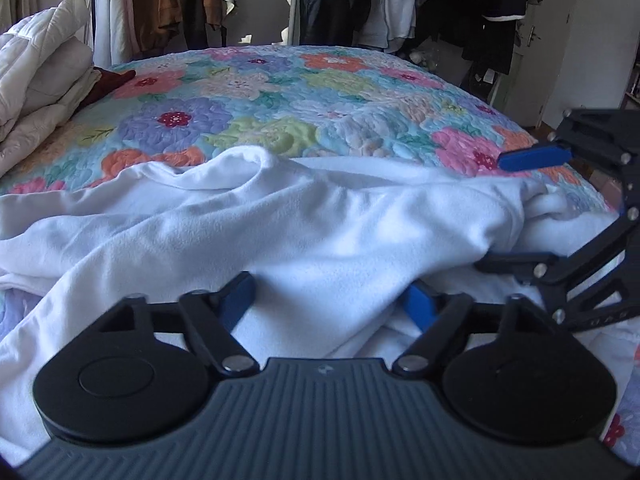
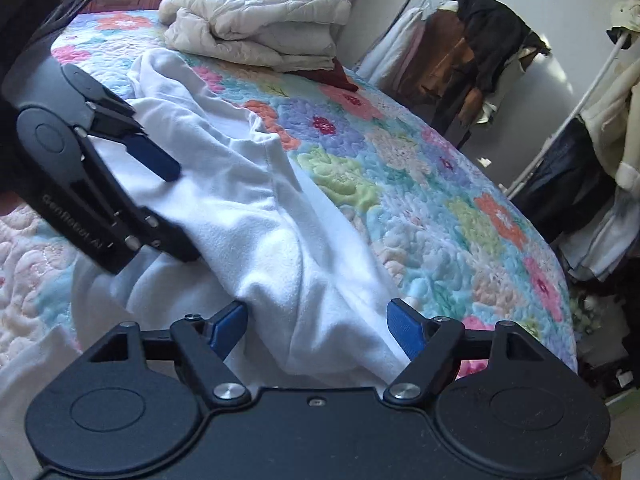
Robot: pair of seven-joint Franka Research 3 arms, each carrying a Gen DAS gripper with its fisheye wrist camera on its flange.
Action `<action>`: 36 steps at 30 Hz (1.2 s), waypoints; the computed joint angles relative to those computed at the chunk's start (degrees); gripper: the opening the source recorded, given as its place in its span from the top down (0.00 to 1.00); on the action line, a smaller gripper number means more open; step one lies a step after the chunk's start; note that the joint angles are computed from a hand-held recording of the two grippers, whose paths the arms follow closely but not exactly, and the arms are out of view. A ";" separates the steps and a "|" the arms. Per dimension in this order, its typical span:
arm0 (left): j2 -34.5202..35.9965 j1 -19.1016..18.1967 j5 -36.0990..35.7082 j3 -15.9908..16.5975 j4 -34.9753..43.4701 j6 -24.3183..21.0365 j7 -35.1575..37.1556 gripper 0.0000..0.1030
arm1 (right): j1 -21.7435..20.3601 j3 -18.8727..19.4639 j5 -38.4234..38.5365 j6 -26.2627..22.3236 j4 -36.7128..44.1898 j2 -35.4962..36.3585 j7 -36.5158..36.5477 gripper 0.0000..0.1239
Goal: Fold clothes
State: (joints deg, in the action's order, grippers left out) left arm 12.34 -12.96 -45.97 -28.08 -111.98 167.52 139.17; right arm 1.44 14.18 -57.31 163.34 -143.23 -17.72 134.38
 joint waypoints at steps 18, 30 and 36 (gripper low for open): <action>8.85 -4.34 19.00 2.63 12.25 2.96 -26.22 0.31 | -2.28 -6.86 -1.49 -2.86 11.98 7.03 9.31 0.93; 6.40 2.16 28.48 -0.75 8.79 3.90 -32.06 0.44 | -2.53 -12.46 -0.66 -3.22 16.88 12.81 28.43 0.93; 5.46 9.09 19.04 -5.27 8.22 -2.30 -26.27 0.31 | 0.33 -13.57 9.47 -0.20 15.10 14.23 18.90 0.69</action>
